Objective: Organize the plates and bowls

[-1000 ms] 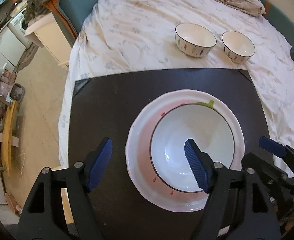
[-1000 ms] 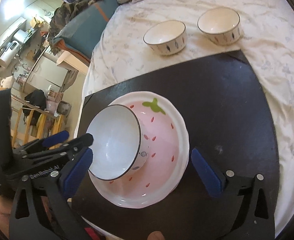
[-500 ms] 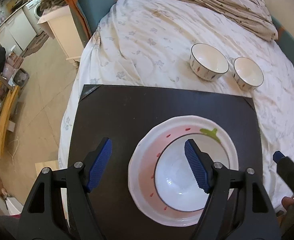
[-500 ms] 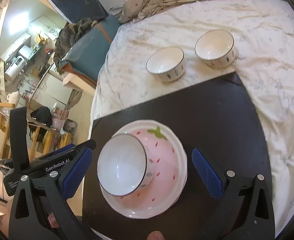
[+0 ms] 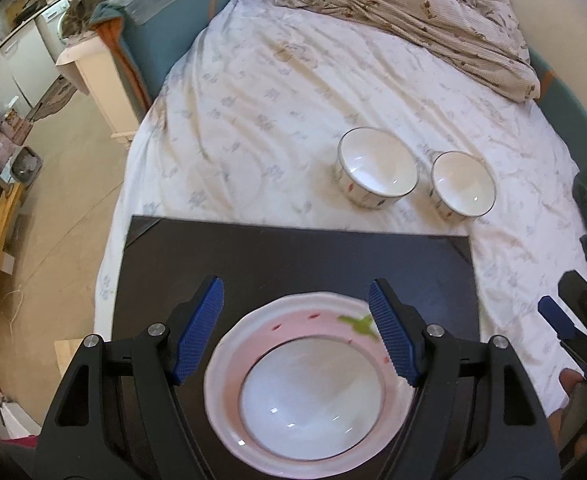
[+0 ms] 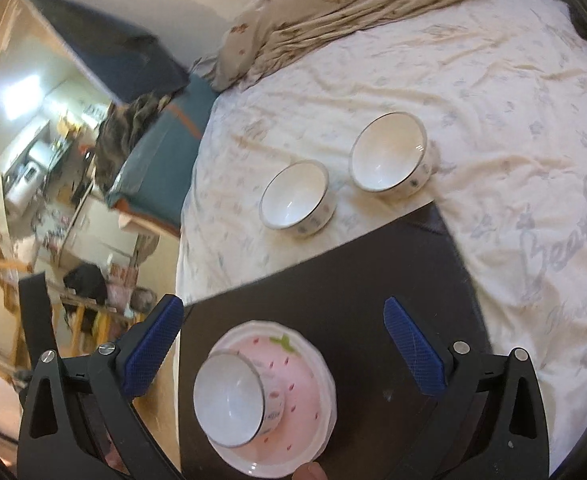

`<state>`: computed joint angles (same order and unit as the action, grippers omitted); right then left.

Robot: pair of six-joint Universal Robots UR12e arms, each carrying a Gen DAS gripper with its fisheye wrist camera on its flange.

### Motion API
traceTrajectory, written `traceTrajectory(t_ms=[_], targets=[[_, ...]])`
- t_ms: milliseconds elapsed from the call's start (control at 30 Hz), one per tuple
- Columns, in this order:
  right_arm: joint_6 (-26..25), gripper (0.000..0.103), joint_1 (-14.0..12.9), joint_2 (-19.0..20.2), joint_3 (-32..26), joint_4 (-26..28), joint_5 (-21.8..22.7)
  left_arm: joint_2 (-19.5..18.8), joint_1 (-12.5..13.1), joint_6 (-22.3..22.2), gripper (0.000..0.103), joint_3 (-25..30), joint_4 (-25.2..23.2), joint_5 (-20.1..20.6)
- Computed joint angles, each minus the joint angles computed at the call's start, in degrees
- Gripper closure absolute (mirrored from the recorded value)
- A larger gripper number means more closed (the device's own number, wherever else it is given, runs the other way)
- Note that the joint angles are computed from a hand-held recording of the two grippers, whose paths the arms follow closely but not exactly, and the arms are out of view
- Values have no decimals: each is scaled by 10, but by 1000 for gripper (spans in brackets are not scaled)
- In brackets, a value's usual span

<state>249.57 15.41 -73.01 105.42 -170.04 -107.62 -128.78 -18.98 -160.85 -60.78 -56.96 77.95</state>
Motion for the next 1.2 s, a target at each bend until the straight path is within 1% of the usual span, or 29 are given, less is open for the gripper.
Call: traceTrajectory(t_ms=[233,333,433,533,633,733,800,867,900,967,1000,1067,1100,1133,1167,1200], targets=[[38,0,-34,-23,37,-8,10,-18,-19,-1,31,35,-12,-2],[52,0,-48,-30,50,-3,13,-28,-27,-1,31,50,-18,1],[64,0,-62,-34,59,3,22,-40,-35,-3,31,66,-26,9],[69,0,-73,-36,65,4,29,-54,-43,-8,31,82,-28,25],[70,0,-82,-38,67,21,33,-70,-50,-19,31,102,-32,42],[91,0,-92,-40,70,38,39,-89,-58,-29,31,131,-55,57],[107,0,-97,-38,71,50,44,-100,-62,-31,31,149,-73,56],[105,1,-107,-33,70,53,63,-105,-66,-25,31,156,-75,55],[101,3,-110,-30,68,56,67,-108,-68,-21,31,157,-73,57],[91,19,-118,-22,62,59,82,-113,-74,-9,31,163,-74,66],[86,21,-122,-18,58,62,90,-116,-75,-6,31,166,-77,69],[70,29,-129,-7,43,91,100,-120,-79,0,31,172,-81,78],[61,31,-132,-2,36,102,104,-122,-81,2,31,173,-82,82],[51,36,-134,3,30,109,110,-124,-82,6,31,175,-83,87],[43,44,-138,10,23,115,120,-126,-84,10,31,177,-82,92],[38,48,-140,14,20,119,128,-127,-85,13,31,178,-80,96]])
